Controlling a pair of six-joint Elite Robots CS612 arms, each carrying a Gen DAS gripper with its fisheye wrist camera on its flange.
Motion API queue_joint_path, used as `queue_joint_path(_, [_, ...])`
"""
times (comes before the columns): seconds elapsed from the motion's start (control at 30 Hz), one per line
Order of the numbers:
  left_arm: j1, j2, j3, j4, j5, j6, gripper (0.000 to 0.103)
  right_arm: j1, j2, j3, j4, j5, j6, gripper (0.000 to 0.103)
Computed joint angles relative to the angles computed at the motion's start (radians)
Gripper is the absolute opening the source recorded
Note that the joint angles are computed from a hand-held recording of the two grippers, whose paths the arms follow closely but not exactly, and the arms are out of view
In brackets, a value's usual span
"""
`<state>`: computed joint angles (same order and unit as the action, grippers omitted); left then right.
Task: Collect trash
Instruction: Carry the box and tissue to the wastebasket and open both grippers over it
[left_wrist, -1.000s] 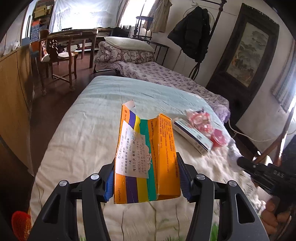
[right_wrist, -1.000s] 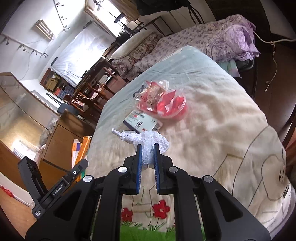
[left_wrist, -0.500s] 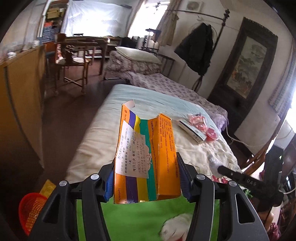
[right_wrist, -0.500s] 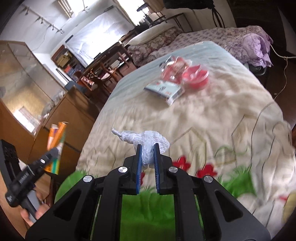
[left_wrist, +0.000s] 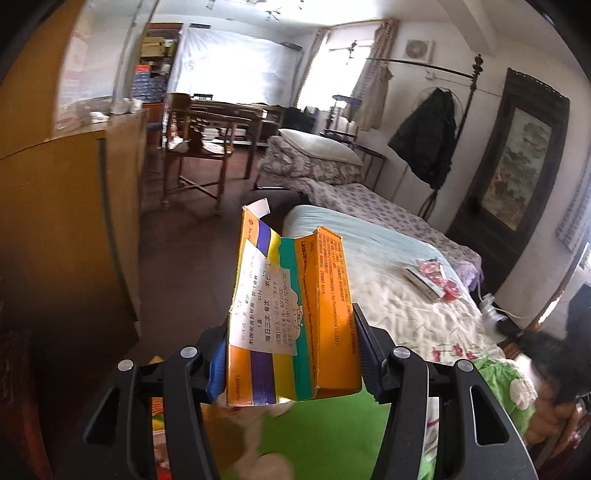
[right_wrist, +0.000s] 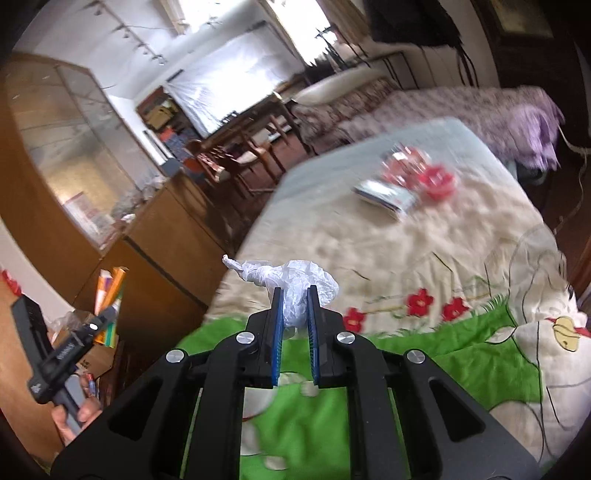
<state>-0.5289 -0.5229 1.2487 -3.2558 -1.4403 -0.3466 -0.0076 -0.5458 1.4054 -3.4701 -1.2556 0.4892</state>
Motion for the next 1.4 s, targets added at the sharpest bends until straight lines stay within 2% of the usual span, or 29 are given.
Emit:
queue_joint_path(0.23, [0.034,-0.026,0.087,-0.009,0.045,-0.053,0.057,0.037,-0.022,-0.002,-0.016,0.033,-0.076,0.013])
queue_joint_path(0.43, [0.074,-0.011,0.115,0.028,0.052,-0.119,0.061,0.072,-0.009,-0.061,0.082,0.080,-0.160,0.013])
queue_joint_path(0.53, [0.091,0.003,0.118,0.081,0.053,-0.157,0.063,0.093,0.003,-0.097,0.149,0.101,-0.204,0.013])
queue_joint_path(0.6, [0.106,0.010,0.126,0.116,0.051,-0.190,0.069,0.106,0.013,-0.124,0.197,0.116,-0.228,0.013])
queue_joint_path(0.7, [0.121,0.011,0.147,0.132,0.069,-0.234,0.079,0.127,0.034,-0.177,0.286,0.147,-0.271,0.013])
queue_joint_path(0.87, [0.134,0.000,0.190,0.182,0.182,-0.304,0.094,0.168,0.082,-0.292,0.468,0.184,-0.371,0.013])
queue_joint_path(1.0, [0.150,-0.008,0.218,0.222,0.177,-0.359,0.096,0.197,0.130,-0.396,0.603,0.205,-0.433,0.013])
queue_joint_path(1.2, [0.157,-0.008,0.231,0.249,0.179,-0.379,0.096,0.241,0.226,-0.590,0.791,0.213,-0.518,0.018])
queue_joint_path(1.27, [0.157,-0.005,0.224,0.259,0.177,-0.382,0.096,0.252,0.266,-0.668,0.857,0.208,-0.540,0.028])
queue_joint_path(1.4, [0.153,-0.002,0.218,0.260,0.174,-0.378,0.096,0.249,0.287,-0.698,0.878,0.242,-0.519,0.036])
